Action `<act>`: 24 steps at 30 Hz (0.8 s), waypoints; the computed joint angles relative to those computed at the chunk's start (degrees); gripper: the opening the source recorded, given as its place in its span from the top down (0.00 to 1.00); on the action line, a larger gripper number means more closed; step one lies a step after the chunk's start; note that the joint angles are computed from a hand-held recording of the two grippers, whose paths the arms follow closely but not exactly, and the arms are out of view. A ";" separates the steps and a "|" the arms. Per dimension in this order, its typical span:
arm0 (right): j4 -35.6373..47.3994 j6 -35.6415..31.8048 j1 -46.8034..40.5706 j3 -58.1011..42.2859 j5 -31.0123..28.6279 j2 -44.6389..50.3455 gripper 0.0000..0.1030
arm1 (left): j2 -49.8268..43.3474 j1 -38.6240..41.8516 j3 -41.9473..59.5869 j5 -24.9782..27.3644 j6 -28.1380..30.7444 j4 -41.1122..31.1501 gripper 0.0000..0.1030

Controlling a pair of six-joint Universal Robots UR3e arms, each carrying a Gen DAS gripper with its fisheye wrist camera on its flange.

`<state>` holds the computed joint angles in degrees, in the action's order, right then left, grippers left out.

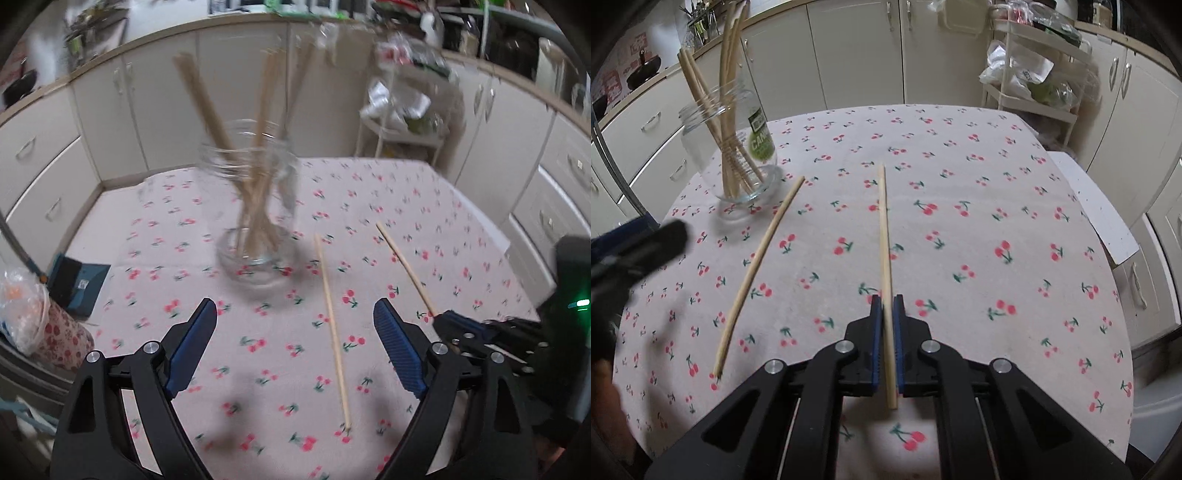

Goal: Organize utensils
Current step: 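Close the left gripper on one stick while the right gripper closes on another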

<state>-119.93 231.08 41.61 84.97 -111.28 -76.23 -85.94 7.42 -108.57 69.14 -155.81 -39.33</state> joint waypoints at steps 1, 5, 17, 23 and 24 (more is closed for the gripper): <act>-0.40 -0.21 -0.39 0.87 0.58 -0.82 0.93 | -1.49 -1.31 0.41 1.25 -0.18 1.06 0.20; -1.01 -0.75 -0.77 2.53 0.76 -2.32 0.93 | -7.79 -6.76 4.36 7.18 -0.99 0.80 0.34; -2.64 -1.87 0.46 4.28 8.25 -4.52 0.94 | 0.46 2.01 -1.47 1.26 9.16 -12.97 0.95; -2.76 -4.31 -1.08 -2.08 5.32 -0.16 0.61 | -0.35 4.61 1.56 -0.65 10.69 -17.39 0.91; -2.45 -5.07 -1.40 -3.73 4.82 1.19 0.63 | -1.58 3.99 2.56 -0.61 9.58 -16.38 0.87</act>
